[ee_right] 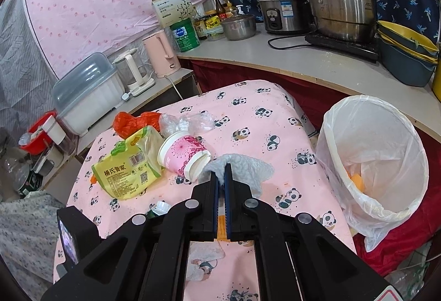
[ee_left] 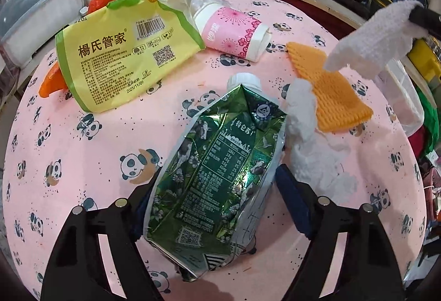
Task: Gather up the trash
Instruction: 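Carry the green carton and tissue over the bin and release both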
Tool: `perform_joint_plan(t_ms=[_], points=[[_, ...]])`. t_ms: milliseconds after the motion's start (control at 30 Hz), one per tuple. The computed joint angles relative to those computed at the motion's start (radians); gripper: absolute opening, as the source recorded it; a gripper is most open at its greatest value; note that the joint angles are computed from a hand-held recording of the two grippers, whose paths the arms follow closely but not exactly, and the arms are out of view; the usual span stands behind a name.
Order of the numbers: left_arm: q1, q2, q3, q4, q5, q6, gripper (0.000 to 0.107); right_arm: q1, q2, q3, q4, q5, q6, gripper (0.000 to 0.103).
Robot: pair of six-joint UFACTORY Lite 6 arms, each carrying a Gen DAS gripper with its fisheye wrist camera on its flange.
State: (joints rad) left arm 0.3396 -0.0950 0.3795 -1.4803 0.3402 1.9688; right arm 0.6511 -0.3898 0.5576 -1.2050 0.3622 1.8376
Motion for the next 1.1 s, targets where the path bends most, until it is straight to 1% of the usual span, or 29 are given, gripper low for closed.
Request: perform_joint_plan(t_ms=[67, 100, 133, 167, 267, 433, 533, 600, 633, 733, 800, 833, 967, 1100], points=[[0.05, -0.008, 0.018, 0.109, 0.061, -0.091, 0.051, -0.001, 0.007, 0.003, 0.0, -0.001, 0.002, 0.004], [0.082, -0.007, 0.037, 0.182, 0.1, -0.155, 0.045, 0.0, 0.009, 0.005, 0.0, 0.001, 0.002, 0.004], [0.107, -0.008, 0.05, 0.219, 0.131, -0.195, 0.037, 0.0, 0.008, 0.005, 0.0, 0.001, 0.002, 0.004], [0.137, -0.008, 0.066, 0.258, 0.167, -0.233, 0.034, 0.001, 0.009, 0.006, -0.002, 0.002, 0.005, 0.004], [0.171, -0.035, 0.071, 0.296, 0.193, -0.258, 0.032, 0.007, 0.014, 0.009, -0.017, 0.002, 0.022, 0.004], [0.181, 0.024, 0.107, 0.366, 0.274, -0.335, 0.033, 0.03, 0.007, 0.007, -0.013, 0.015, 0.027, 0.004], [0.144, 0.033, 0.093, 0.358, 0.276, -0.34, 0.034, 0.035, -0.003, 0.001, -0.003, 0.018, 0.019, 0.004], [0.113, 0.046, 0.092, 0.343, 0.267, -0.348, 0.039, 0.034, -0.005, 0.0, 0.001, 0.018, 0.015, 0.004], [0.098, 0.052, 0.091, 0.327, 0.258, -0.344, 0.044, 0.033, -0.007, -0.003, 0.004, 0.018, 0.014, 0.004], [0.058, 0.068, 0.089, 0.262, 0.223, -0.307, 0.044, 0.016, -0.013, -0.015, 0.008, 0.005, 0.009, 0.004], [0.045, 0.072, 0.097, 0.253, 0.225, -0.313, 0.038, 0.005, -0.015, -0.02, 0.007, -0.003, 0.005, 0.004], [0.044, 0.067, 0.101, 0.253, 0.237, -0.316, 0.03, -0.001, -0.017, -0.023, 0.007, -0.007, 0.003, 0.004], [0.055, -0.014, 0.1, 0.305, 0.283, -0.375, 0.019, -0.033, -0.032, -0.033, 0.017, -0.026, -0.02, 0.004], [0.05, -0.127, 0.088, 0.351, 0.306, -0.451, 0.018, -0.057, -0.066, -0.043, 0.045, -0.031, -0.062, 0.004]])
